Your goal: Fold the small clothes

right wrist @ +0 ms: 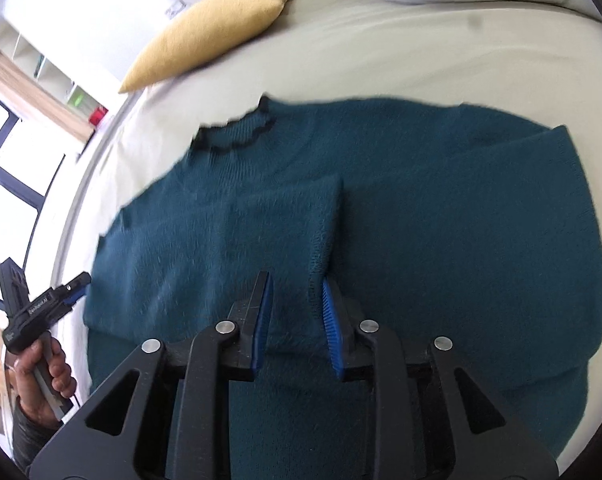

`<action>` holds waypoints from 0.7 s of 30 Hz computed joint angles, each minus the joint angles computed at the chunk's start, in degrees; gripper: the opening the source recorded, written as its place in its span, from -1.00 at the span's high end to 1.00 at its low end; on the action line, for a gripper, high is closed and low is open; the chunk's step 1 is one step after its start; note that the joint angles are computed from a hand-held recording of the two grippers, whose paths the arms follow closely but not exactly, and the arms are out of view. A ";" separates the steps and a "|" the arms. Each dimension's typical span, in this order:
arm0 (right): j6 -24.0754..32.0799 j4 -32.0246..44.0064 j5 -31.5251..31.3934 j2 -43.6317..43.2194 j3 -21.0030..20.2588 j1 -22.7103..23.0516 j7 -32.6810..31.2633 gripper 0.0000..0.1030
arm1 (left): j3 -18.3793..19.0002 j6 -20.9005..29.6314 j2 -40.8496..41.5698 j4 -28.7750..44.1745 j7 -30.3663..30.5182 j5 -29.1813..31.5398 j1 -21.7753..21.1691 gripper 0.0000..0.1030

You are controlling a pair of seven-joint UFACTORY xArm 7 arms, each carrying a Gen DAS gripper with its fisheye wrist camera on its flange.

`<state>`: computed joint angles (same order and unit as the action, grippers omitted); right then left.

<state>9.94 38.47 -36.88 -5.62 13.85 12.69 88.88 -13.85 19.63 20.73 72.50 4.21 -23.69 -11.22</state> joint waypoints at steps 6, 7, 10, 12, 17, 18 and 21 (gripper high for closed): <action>5.48 1.14 -0.99 -0.31 -0.01 1.78 0.95 0.89 | 1.07 1.04 -2.05 -2.47 -1.74 5.25 -2.05 0.56; 5.75 0.75 -0.70 -0.99 -0.05 1.92 0.86 0.89 | 0.95 1.76 -2.46 -2.66 -1.54 5.15 -2.04 0.62; 5.34 -0.61 -1.22 -2.58 0.56 1.34 2.13 0.91 | 2.21 2.75 -3.37 -3.27 -2.89 7.60 -3.42 0.61; 5.48 -0.98 -1.63 -3.10 1.14 0.79 2.46 0.92 | 2.51 3.94 -3.53 -3.26 -3.27 8.41 -3.76 0.61; 6.49 -1.02 -2.89 -3.83 2.17 -0.09 4.22 0.95 | 3.40 4.00 -2.98 -2.85 -3.64 12.90 -5.09 0.75; 6.91 -1.32 -2.44 -4.54 2.25 0.08 4.18 0.95 | 3.18 4.05 -3.07 -2.92 -3.09 12.65 -4.78 0.77; 6.37 -3.13 -1.31 -7.07 2.91 -0.25 4.69 0.95 | 3.34 3.86 -3.57 -3.47 -2.69 13.10 -4.80 0.79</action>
<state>16.31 35.34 -38.20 -12.69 16.77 12.44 93.57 -10.52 23.49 17.15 69.02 1.52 -10.59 -16.02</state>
